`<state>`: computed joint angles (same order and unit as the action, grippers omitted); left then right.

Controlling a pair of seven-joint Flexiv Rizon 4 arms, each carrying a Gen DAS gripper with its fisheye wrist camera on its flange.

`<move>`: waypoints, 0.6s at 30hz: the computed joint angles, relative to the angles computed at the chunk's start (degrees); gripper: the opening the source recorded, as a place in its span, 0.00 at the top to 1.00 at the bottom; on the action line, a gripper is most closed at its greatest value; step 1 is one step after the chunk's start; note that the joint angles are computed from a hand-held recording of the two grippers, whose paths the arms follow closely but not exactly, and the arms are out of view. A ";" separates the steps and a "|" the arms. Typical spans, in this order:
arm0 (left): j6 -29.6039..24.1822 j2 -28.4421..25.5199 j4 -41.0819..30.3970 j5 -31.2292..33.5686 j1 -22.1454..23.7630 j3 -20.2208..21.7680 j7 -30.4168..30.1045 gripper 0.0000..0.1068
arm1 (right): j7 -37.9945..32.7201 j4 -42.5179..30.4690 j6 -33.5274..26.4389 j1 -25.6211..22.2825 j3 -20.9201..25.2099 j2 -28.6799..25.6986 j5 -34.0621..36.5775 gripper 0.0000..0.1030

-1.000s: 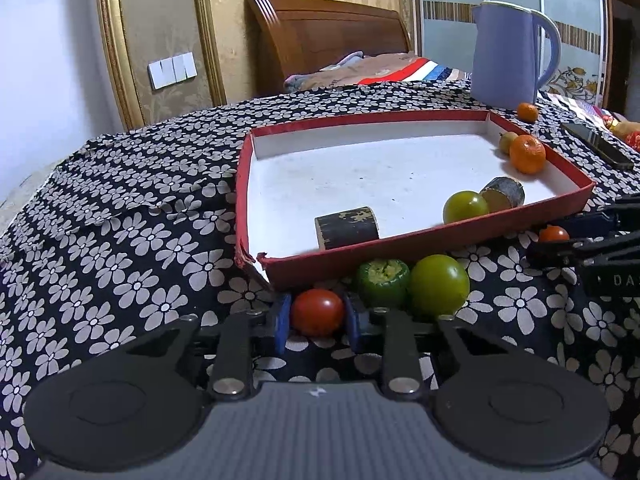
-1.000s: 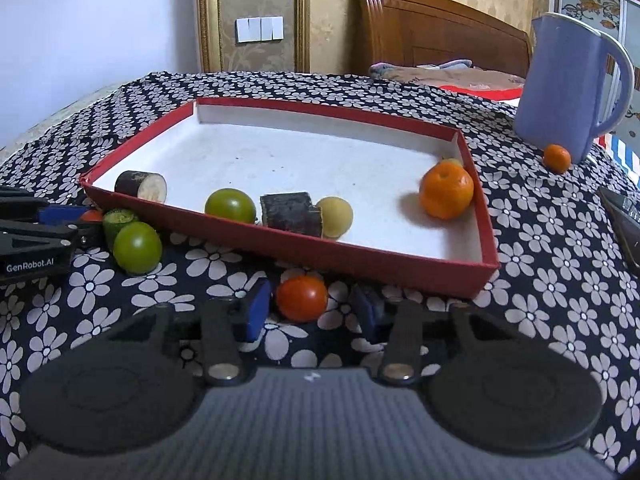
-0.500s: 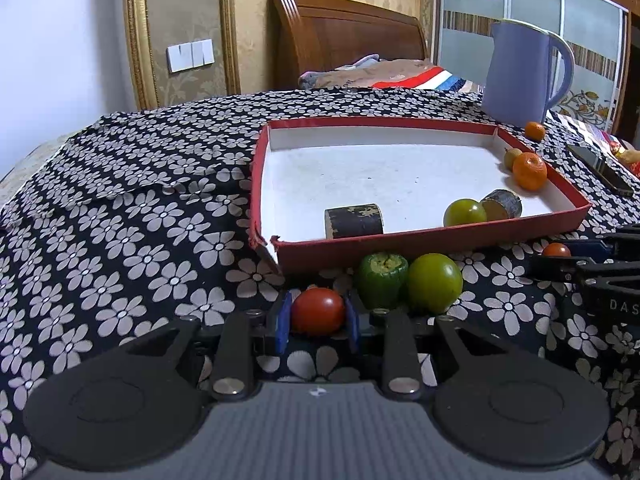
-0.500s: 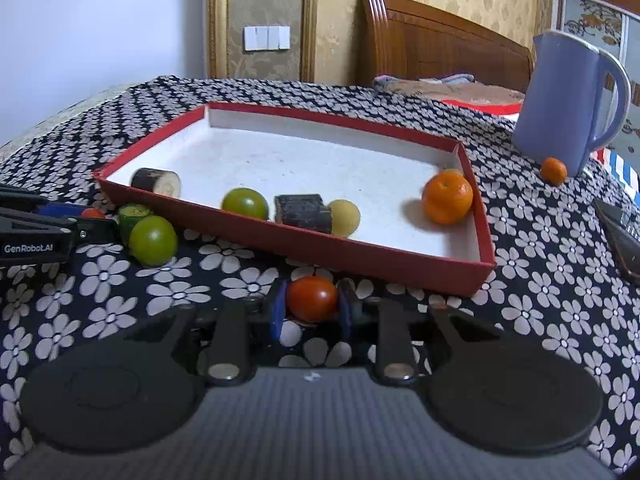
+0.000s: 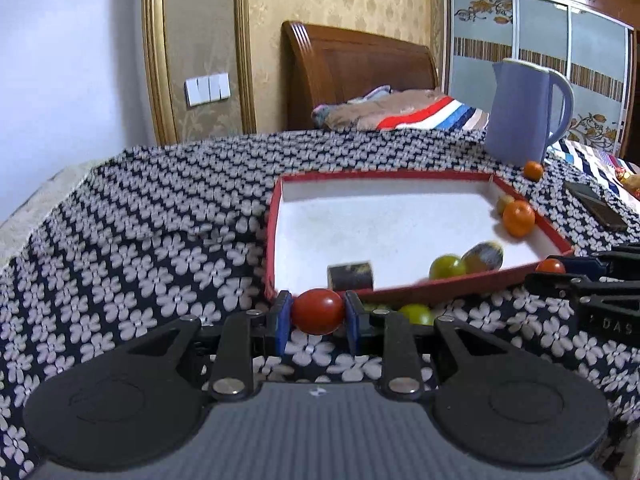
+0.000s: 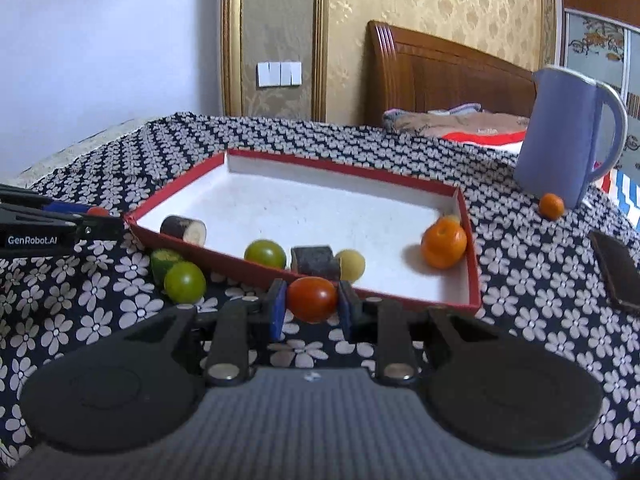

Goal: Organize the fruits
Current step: 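Carry both red cherry tomatoes over the tray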

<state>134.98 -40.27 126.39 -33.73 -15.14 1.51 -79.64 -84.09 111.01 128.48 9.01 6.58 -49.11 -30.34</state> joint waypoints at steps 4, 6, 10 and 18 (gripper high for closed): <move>0.08 0.37 -1.24 -1.21 -0.84 0.06 0.70 0.75 | -0.22 0.15 1.06 -0.13 0.14 0.62 0.02 0.75; -0.49 0.52 -2.00 -2.59 -1.35 0.02 1.09 0.75 | -0.27 0.25 1.63 -0.14 0.12 0.91 0.06 0.75; -1.10 0.52 -3.49 -3.81 -1.80 -0.04 1.61 0.75 | -0.38 0.42 2.85 0.06 -0.02 1.43 0.32 0.75; -2.72 -1.18 -7.86 -9.40 -4.08 0.21 4.40 0.75 | 2.46 -2.17 2.52 -0.28 0.35 0.63 -0.18 0.75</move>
<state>132.26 -41.45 118.53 -43.13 -19.22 1.71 -75.24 -81.63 108.84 131.00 8.73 6.93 -48.48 -30.52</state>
